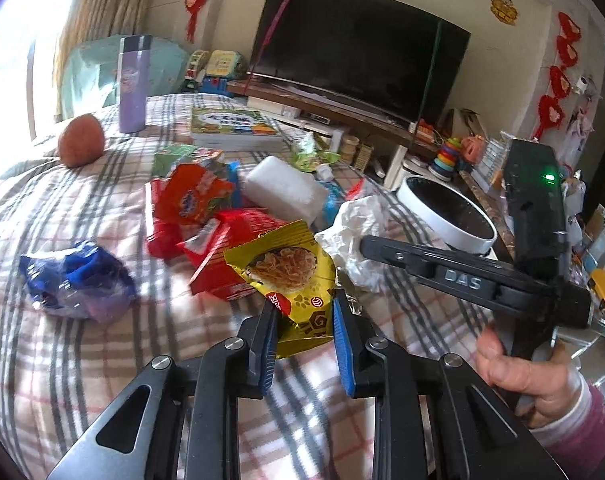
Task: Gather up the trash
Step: 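Carry both bags over the black-and-white bin and open both tools to drop them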
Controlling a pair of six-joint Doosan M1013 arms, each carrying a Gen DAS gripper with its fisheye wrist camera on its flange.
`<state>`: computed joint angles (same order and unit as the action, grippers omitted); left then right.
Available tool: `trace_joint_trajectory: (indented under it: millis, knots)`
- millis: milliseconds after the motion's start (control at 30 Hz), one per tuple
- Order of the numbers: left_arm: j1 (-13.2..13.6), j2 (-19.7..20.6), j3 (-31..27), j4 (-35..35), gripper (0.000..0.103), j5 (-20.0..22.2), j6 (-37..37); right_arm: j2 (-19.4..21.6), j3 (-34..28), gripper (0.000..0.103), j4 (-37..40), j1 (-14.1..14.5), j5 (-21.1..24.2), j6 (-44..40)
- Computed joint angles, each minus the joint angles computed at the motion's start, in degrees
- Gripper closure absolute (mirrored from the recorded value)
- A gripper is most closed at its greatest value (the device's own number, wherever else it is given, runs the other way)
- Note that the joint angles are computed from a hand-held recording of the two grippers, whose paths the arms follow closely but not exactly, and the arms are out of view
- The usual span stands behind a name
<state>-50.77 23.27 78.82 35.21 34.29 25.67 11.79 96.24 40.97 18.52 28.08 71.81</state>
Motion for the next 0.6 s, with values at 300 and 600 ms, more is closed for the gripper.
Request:
trace_joint_trajectory:
  millis: [300, 600]
  knots:
    - [1.1, 3.8, -6.1, -12.4, 0.08, -2.2, 14.2, -6.2, 6.0, 0.095, 5.7, -3.6, -3.1, -1.5]
    - [2.0, 9.6, -15.1, -22.2, 0.08, -0.2, 27.9, -9.5, 9.5, 0.094, 4.3, -8.4, -5.2, 3.6]
